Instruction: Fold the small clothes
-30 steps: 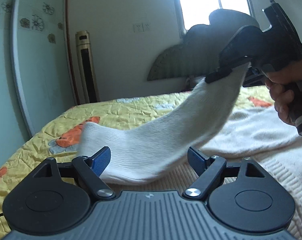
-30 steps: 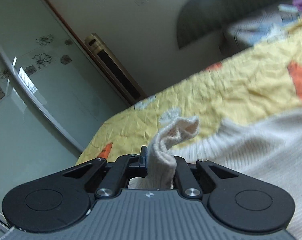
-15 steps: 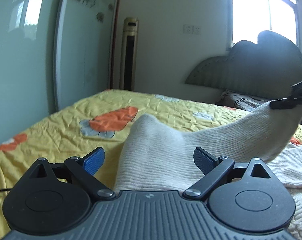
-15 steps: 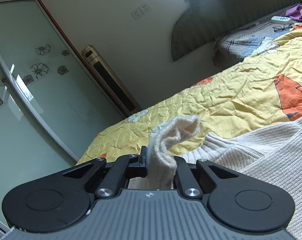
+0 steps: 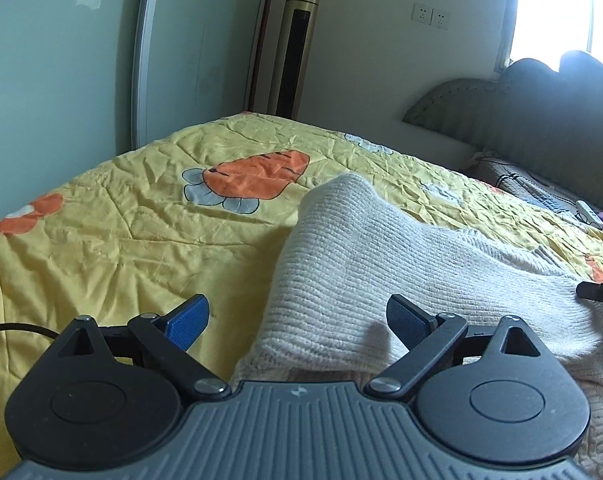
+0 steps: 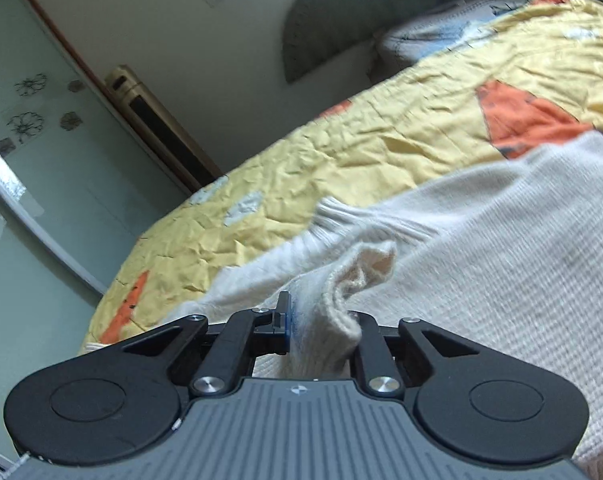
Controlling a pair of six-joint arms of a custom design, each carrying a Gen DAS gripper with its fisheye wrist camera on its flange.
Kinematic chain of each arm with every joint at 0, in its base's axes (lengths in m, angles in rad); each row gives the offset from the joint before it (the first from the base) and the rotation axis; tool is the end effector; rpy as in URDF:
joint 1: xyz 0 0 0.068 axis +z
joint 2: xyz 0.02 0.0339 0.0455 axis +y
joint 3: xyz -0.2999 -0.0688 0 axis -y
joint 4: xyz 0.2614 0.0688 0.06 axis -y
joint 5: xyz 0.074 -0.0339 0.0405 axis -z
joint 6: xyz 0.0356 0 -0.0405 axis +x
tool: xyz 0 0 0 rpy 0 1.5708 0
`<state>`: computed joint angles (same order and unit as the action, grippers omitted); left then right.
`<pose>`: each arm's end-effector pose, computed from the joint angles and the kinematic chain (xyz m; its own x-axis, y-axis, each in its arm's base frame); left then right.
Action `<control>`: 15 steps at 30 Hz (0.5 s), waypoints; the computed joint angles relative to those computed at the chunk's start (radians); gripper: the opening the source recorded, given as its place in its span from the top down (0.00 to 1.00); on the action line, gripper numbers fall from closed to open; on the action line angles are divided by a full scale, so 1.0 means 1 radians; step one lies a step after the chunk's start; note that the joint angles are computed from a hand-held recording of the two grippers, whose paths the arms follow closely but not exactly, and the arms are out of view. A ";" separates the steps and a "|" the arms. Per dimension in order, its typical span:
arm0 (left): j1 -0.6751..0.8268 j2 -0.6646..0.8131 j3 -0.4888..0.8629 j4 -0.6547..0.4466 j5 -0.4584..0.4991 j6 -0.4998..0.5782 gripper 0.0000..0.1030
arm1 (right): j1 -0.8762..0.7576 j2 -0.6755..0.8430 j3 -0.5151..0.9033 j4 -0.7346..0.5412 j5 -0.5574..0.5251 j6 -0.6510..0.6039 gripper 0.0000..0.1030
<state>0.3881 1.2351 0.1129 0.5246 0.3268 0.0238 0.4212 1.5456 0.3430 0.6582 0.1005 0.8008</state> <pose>0.1688 0.0567 0.1265 -0.5234 -0.1896 -0.8308 -0.1003 0.9819 -0.1609 0.2352 0.1015 0.1344 -0.5648 0.5296 -0.6328 0.1107 0.8085 0.5780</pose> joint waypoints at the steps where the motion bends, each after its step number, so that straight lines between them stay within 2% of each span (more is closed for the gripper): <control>1: -0.010 -0.011 -0.003 0.000 -0.010 0.003 0.06 | -0.010 0.009 -0.014 0.027 -0.015 0.017 0.78; 5: -0.034 -0.044 -0.022 0.017 -0.036 0.009 0.06 | -0.066 0.034 -0.082 0.143 -0.073 0.080 0.77; 6: -0.036 -0.053 -0.026 0.022 -0.037 0.010 0.06 | -0.070 0.032 -0.094 0.157 -0.075 0.079 0.80; 7: -0.037 -0.064 -0.034 0.030 -0.038 0.010 0.06 | -0.070 0.026 -0.105 0.161 -0.066 0.067 0.85; 8: -0.036 -0.078 -0.044 0.043 -0.036 0.009 0.06 | -0.066 0.020 -0.111 0.159 -0.062 0.050 0.86; 13: -0.024 -0.160 -0.092 0.097 0.020 0.021 0.06 | -0.050 -0.016 -0.144 0.168 -0.091 0.045 0.87; 15: -0.054 -0.167 -0.097 0.099 -0.009 0.033 0.06 | -0.036 -0.046 -0.164 0.175 -0.082 0.049 0.87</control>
<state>0.3341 1.0680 0.0160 0.6238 0.3180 0.0570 0.3848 1.4992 0.1785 0.8335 0.0184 0.8494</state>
